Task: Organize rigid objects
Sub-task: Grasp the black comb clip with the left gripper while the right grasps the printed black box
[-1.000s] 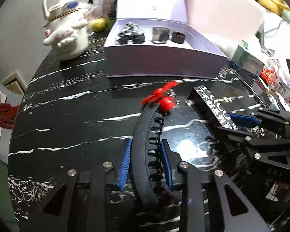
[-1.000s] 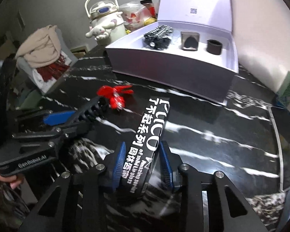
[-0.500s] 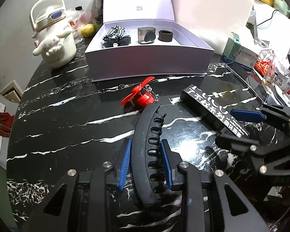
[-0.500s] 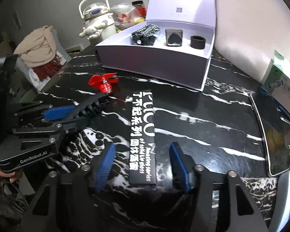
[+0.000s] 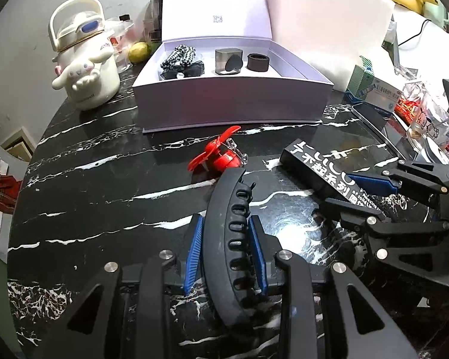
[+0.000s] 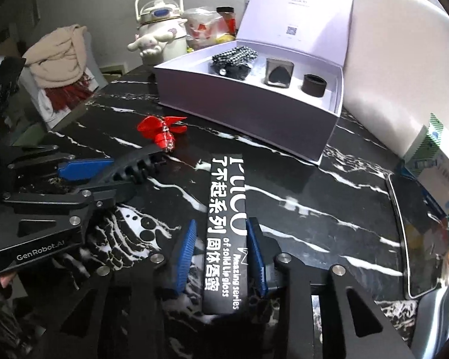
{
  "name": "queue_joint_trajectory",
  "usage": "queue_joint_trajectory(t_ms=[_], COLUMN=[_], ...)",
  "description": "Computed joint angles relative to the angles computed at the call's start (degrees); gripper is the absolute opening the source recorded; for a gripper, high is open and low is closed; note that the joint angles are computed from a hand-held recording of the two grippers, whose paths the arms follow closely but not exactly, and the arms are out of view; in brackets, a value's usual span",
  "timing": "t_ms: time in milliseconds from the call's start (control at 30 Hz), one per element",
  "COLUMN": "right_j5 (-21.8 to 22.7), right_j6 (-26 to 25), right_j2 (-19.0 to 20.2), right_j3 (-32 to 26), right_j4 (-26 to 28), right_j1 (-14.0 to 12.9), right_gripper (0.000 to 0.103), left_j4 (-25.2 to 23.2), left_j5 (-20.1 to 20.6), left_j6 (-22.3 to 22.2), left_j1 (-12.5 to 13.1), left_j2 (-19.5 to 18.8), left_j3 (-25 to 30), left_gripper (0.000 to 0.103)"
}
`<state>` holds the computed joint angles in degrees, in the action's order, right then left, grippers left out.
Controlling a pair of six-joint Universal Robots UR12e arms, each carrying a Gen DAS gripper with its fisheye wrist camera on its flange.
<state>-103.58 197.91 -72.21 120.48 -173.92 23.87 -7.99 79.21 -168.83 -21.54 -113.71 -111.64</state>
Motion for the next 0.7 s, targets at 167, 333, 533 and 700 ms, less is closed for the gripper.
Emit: queue_joint_trajectory(t_ms=[167,333,533,700], right_j5=[0.8,7.5,4.9,4.8], right_j6=[2.1,4.6,4.3,4.0], right_j2=[-0.3,-1.3,-2.0,-2.4], right_j3=[0.6,2.7,3.2,4.2], right_j4=[-1.1,-4.5,-5.2,-7.1], right_j1=[-0.3,-1.9,-0.8,-0.1], right_gripper=[0.026,0.025,0.025,0.025], left_j4=[-1.2,-2.1,-0.9,1.9], left_j5=[-1.9,-3.4,-3.0,-1.6], left_j6=[-0.9,-1.7,-1.8,-2.7], left_j1=[0.6,0.9,0.6,0.1], left_j2=[0.3,0.8,1.8,2.8], left_j3=[0.0,-0.3,-1.5,-3.1], left_gripper=[0.03,0.03,0.03,0.03])
